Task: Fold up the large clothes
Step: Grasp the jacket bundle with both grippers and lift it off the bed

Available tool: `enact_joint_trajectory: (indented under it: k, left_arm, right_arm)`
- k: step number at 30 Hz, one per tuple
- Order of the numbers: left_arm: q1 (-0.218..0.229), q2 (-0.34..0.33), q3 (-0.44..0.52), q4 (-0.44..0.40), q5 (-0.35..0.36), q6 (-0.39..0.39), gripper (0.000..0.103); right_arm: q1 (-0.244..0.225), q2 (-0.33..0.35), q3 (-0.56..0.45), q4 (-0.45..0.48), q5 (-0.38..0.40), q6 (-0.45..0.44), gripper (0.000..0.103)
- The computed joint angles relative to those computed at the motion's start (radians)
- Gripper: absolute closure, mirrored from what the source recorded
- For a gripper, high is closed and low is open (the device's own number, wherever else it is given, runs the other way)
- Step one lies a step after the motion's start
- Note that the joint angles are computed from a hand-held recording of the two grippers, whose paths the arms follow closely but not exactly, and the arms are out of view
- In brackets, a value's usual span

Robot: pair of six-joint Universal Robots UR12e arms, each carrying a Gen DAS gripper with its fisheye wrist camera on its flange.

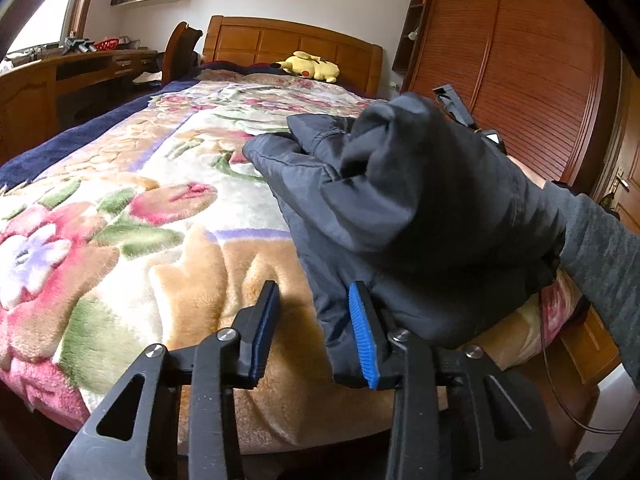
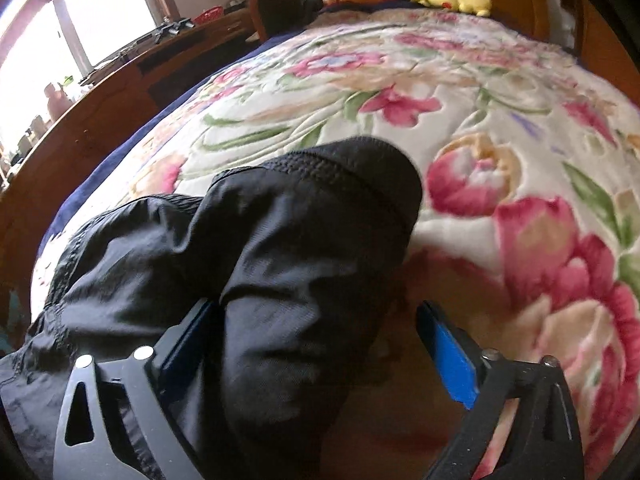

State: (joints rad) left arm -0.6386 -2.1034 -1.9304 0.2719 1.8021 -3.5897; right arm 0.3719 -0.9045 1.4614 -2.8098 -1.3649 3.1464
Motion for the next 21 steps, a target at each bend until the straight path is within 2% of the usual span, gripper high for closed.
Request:
enact_joint_trajectory:
  k: [3, 5, 8, 16, 18, 21]
  left_arm:
    - [-0.007, 0.004, 0.002, -0.016, 0.014, -0.006, 0.066]
    - [-0.01, 0.007, -0.001, -0.022, 0.018, -0.009, 0.066]
    - [-0.012, 0.013, -0.011, -0.022, 0.015, -0.017, 0.066]
    - [-0.015, 0.032, -0.042, -0.013, 0.003, -0.052, 0.065]
    - [-0.011, 0.038, -0.054, 0.004, -0.019, -0.065, 0.057]
    - [-0.008, 0.04, -0.059, 0.01, -0.036, -0.067, 0.056]
  right_arm:
    - [0.0, 0.004, -0.007, 0.016, 0.005, -0.002, 0.008]
    - [-0.007, 0.009, -0.018, 0.027, 0.029, -0.009, 0.015]
    - [-0.009, 0.012, -0.021, 0.025, 0.036, -0.018, 0.018]
    - [-0.007, 0.009, -0.015, 0.016, 0.032, -0.026, 0.021]
    - [-0.005, 0.006, -0.011, 0.013, 0.026, -0.028, 0.021]
    - [-0.003, 0.005, -0.01, 0.011, 0.021, -0.03, 0.021]
